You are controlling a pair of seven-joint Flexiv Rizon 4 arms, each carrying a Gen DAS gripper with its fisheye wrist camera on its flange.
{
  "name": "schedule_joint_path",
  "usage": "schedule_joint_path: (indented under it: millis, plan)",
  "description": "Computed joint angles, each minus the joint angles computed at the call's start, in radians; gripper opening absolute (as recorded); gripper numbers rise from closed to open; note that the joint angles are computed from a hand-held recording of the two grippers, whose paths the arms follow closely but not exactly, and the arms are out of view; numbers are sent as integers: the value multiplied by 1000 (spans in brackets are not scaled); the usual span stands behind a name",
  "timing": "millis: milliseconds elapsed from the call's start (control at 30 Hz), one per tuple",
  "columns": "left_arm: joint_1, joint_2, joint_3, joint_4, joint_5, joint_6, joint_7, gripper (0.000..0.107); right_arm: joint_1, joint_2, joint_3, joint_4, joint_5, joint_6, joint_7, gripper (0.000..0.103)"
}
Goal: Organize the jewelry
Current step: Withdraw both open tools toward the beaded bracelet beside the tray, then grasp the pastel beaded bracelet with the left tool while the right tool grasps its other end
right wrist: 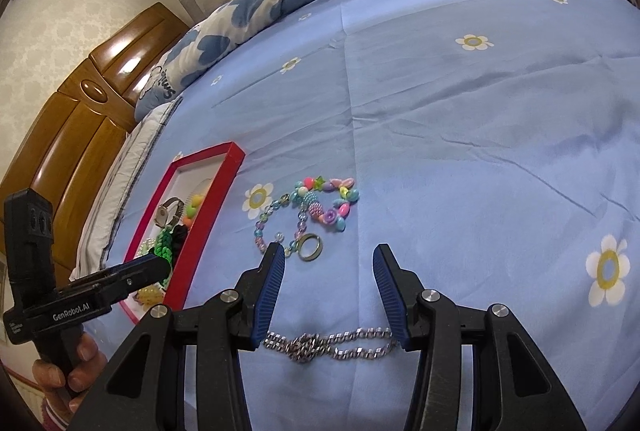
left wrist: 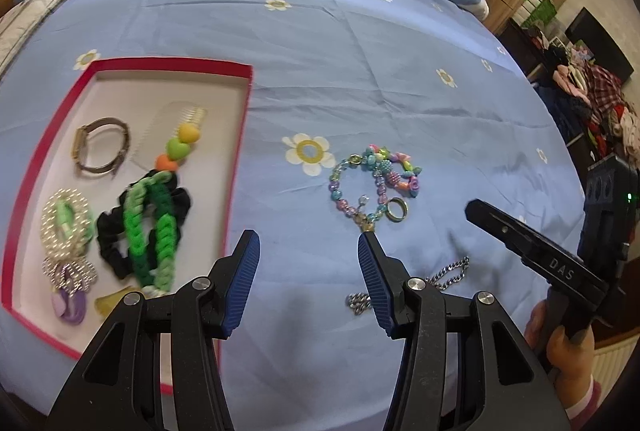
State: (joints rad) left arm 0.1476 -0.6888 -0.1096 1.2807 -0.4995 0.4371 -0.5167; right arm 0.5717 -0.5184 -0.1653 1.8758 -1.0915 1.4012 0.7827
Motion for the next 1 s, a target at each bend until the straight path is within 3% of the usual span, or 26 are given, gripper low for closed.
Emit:
schedule_joint_path:
  millis: [333,567,700,767,900,1000]
  plan:
    - [-62,-55,-3,-51,62,11,-30,49,-57,-93,34,-75,186,41,-262,48]
    - [-99,-95,1,-79,116,21,-33,48,-148,-168,163,-155,365,-4,-522,45]
    - [-113,-110,5,-85,144,35,-31,40,-145,-186,174,-177,419,-38,-611,38]
    - [-117,-106,3,-67,150,72,-17,34,-135,-185,171,-184,444,-63,-644,28]
    - [-120,-107,-2,-63,156,90,0,6,-98,-176,132,-174,484,-79,-673,14]
    - [-111,-107,-8,-65,143,83,6,6,-61,-163,88,-153,511,-63,-674,12]
